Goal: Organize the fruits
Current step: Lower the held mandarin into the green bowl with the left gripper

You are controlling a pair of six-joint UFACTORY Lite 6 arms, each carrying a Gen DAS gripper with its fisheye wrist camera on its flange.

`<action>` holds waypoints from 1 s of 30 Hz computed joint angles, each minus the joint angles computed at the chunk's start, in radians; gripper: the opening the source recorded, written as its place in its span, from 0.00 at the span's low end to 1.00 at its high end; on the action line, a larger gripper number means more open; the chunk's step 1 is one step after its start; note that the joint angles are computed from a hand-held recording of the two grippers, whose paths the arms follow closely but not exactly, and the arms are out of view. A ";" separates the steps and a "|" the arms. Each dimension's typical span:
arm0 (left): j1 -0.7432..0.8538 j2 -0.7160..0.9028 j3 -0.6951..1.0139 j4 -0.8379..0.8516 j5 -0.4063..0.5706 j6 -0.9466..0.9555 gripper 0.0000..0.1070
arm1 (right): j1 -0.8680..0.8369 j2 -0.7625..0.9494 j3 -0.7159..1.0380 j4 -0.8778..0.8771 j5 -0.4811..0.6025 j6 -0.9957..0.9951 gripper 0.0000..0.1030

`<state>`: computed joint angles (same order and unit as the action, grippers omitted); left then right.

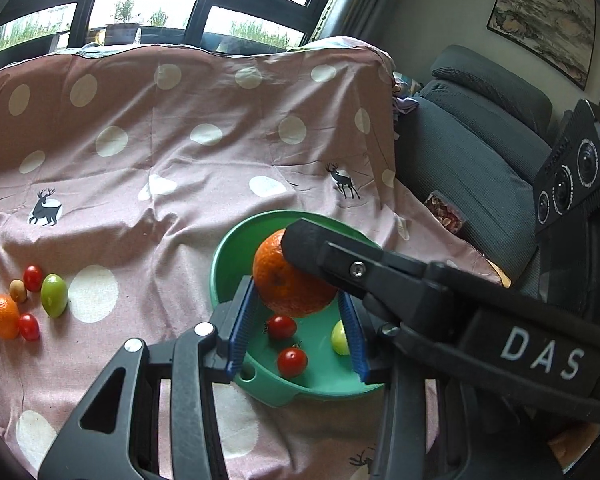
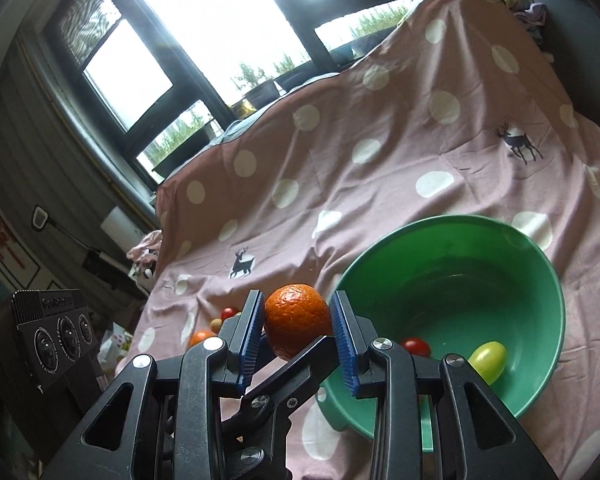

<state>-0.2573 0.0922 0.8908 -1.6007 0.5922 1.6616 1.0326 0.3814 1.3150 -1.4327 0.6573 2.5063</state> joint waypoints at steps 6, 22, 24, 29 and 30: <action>-0.065 0.070 0.058 0.017 -0.018 -0.049 0.38 | -0.025 -0.065 -0.096 0.010 -0.007 0.036 0.35; -0.174 0.262 0.218 0.084 -0.025 -0.173 0.38 | -0.106 -0.162 -0.260 0.065 -0.076 0.066 0.35; -0.178 0.281 0.234 0.092 -0.019 -0.187 0.38 | -0.111 -0.163 -0.264 0.079 -0.079 0.057 0.35; -0.181 0.309 0.253 0.108 -0.005 -0.209 0.38 | -0.122 -0.155 -0.259 0.124 -0.083 0.021 0.35; -0.181 0.312 0.254 0.108 -0.003 -0.210 0.38 | -0.123 -0.153 -0.257 0.132 -0.084 0.015 0.35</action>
<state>-0.4387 0.4044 1.1450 -1.4927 0.5893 1.4516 0.9094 0.2281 1.0578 -1.3009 0.5734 2.5214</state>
